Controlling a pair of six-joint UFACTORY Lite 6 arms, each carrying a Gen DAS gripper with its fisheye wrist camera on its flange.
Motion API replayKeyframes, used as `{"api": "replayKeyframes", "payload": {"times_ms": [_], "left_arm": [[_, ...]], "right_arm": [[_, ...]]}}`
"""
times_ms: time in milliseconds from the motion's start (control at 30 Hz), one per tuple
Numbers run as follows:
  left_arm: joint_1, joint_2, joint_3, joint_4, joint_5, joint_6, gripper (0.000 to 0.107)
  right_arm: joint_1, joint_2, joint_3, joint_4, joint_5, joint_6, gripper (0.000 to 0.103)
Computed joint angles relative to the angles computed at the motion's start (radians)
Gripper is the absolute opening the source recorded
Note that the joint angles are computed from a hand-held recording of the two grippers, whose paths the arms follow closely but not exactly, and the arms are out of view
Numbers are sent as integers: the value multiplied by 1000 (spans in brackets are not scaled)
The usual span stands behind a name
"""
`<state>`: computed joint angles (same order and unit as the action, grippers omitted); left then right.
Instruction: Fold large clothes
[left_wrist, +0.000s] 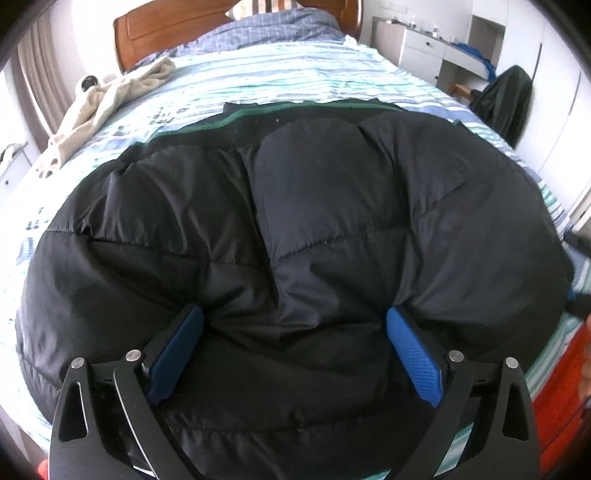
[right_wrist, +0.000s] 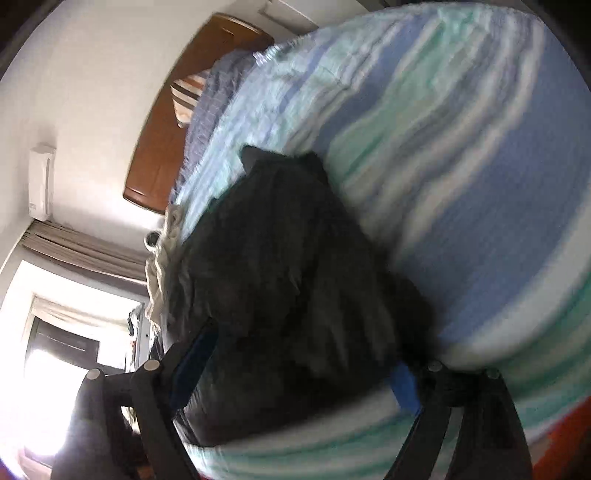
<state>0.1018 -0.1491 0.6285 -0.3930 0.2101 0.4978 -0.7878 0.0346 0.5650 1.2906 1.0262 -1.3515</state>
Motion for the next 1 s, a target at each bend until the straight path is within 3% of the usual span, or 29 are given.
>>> {"api": "replayKeyframes", "payload": {"times_ms": [67, 167, 300, 400, 467, 500, 533, 667, 700, 767, 800, 833, 867, 933, 1000], "left_arm": [[14, -7, -1, -24, 15, 28, 99], [47, -20, -18, -188, 25, 218, 99], [24, -5, -14, -148, 0, 167, 99], [27, -12, -20, -171, 0, 187, 99], [28, -13, -24, -187, -4, 207, 99], [27, -9, -22, -181, -7, 200, 99], [23, -1, -17, -153, -10, 173, 99], [-12, 20, -13, 52, -39, -19, 99], [-15, 22, 5, 119, -10, -81, 99], [20, 36, 106, 149, 149, -81, 92], [57, 24, 162, 101, 244, -19, 81], [112, 7, 226, 14, 337, 77, 79], [157, 10, 300, -37, 434, 133, 80], [256, 23, 509, -206, 642, 269, 94], [279, 99, 718, -306, 834, 330, 99]], "right_arm": [[70, -123, -29, 10, -29, -13, 86], [95, -180, -36, -7, -28, -41, 86], [157, 81, 100, -8, -139, 20, 87], [153, 160, 111, 88, -117, -36, 88], [125, 172, 109, 119, -50, -42, 66], [100, 156, 98, 123, -13, -23, 41], [75, 98, 71, 121, 11, -11, 30], [56, -199, -21, 100, 93, 20, 27], [59, -254, -31, 99, 112, 31, 27], [75, -373, -45, 94, 139, 51, 27], [90, -447, -50, 87, 146, 62, 27], [118, -514, -57, 84, 137, 72, 27], [169, -605, -62, 74, 114, 86, 27], [261, -733, -64, 47, 60, 111, 27], [401, -843, -66, 10, -38, 158, 27]]}}
